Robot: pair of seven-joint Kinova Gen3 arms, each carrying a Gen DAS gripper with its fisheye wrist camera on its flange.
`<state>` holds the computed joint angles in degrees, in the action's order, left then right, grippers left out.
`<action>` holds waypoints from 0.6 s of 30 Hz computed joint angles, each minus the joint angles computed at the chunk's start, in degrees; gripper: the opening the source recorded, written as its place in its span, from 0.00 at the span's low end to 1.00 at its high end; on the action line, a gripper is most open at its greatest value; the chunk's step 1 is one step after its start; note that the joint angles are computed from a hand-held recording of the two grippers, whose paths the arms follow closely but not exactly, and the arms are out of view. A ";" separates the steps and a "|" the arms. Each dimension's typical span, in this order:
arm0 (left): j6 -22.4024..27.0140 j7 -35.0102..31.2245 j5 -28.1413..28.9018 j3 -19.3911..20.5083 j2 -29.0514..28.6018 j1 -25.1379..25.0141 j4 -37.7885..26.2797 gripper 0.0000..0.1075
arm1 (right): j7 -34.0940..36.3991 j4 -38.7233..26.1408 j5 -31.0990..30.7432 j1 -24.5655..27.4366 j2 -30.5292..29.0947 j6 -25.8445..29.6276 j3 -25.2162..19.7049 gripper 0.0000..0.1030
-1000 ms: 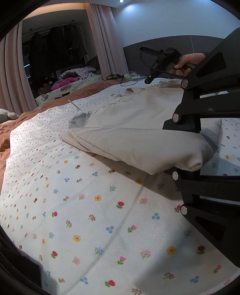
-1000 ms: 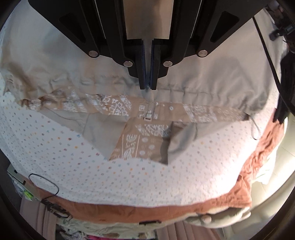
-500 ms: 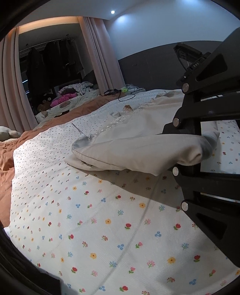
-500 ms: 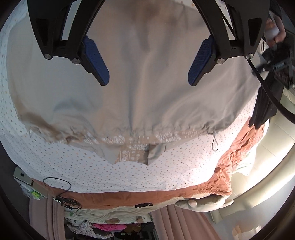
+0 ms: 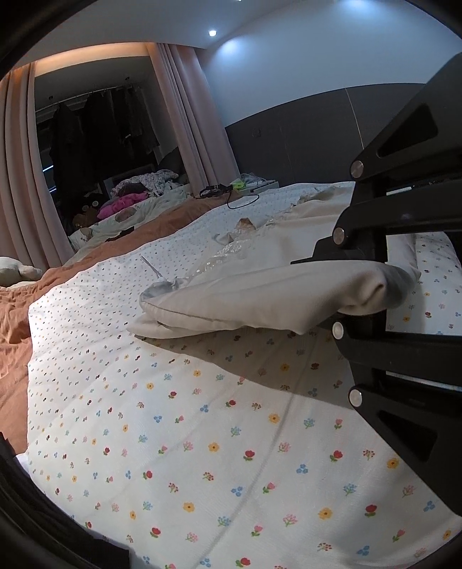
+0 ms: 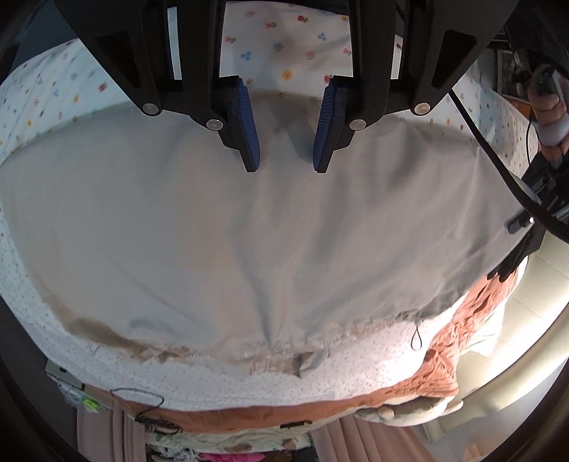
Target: Fold large clothes
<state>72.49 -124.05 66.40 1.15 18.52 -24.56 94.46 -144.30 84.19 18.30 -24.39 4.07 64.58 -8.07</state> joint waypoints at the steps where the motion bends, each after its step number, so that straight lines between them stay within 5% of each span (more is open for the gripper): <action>1: -0.01 -0.09 0.13 -0.01 -0.08 -0.05 0.10 0.12 | 0.73 -0.53 -0.42 0.10 0.90 0.32 0.03 0.28; 13: -0.12 0.77 -0.54 -0.69 -0.19 -0.74 1.39 0.12 | 4.92 -9.41 -1.68 0.89 9.63 1.02 3.88 0.28; 18: -0.44 1.12 -0.68 -0.92 -0.29 -0.84 2.11 0.12 | 8.29 -12.74 -4.63 2.86 12.59 0.09 5.01 0.19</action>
